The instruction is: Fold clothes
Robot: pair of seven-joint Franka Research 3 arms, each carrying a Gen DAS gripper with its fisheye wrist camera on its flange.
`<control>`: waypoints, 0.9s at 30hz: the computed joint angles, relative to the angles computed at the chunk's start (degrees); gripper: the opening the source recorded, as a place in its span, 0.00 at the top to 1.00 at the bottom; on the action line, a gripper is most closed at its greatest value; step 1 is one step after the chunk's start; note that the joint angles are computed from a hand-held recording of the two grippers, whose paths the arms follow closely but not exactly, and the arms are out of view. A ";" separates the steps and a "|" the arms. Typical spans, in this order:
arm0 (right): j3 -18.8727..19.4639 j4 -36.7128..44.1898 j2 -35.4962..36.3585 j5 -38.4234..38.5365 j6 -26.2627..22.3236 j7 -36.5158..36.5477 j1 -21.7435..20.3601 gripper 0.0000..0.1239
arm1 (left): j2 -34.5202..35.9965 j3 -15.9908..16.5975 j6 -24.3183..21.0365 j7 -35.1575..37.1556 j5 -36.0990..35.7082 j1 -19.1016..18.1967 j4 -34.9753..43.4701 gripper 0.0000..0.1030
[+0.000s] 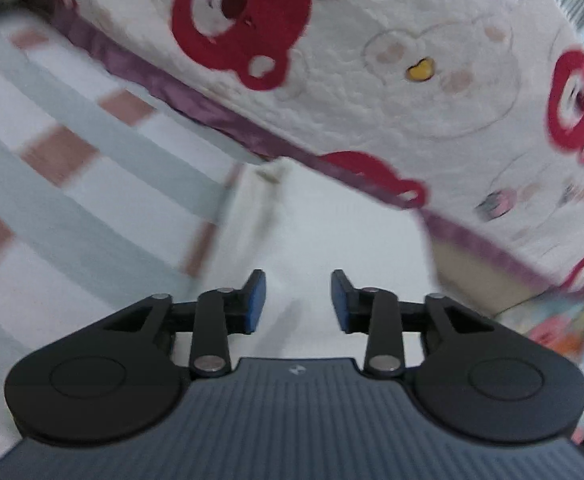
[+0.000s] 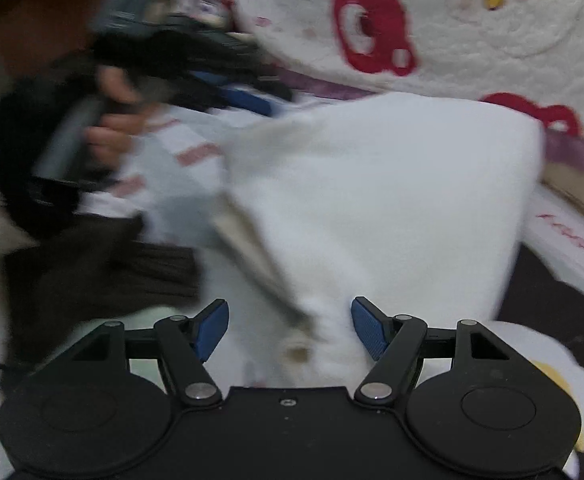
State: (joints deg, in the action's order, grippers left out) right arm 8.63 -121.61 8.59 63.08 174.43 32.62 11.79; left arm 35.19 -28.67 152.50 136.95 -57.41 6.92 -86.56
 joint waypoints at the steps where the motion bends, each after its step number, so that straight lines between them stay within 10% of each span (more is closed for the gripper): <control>1: 0.34 0.37 -0.59 1.56 -2.38 -1.74 -0.74 0.41 | 0.28 -0.16 0.53 1.48 0.68 -0.54 0.40 0.63; 7: -3.22 11.05 3.45 7.39 -4.68 -4.39 -2.47 0.43 | 2.15 10.39 6.61 -11.00 20.86 -11.95 1.50 0.64; 14: -20.98 31.84 21.24 -30.94 -8.58 29.05 3.59 0.43 | 4.23 10.96 7.21 -17.74 29.35 -11.24 2.37 0.49; 27: -20.99 54.46 40.40 -42.64 -14.84 48.11 -2.24 0.42 | 6.10 3.79 -3.27 -24.99 30.39 -2.21 4.79 0.49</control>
State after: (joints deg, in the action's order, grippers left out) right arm -12.37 -67.15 48.99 20.43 159.59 80.73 9.55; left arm 41.29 -24.88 149.23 111.95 -27.02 4.71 -81.78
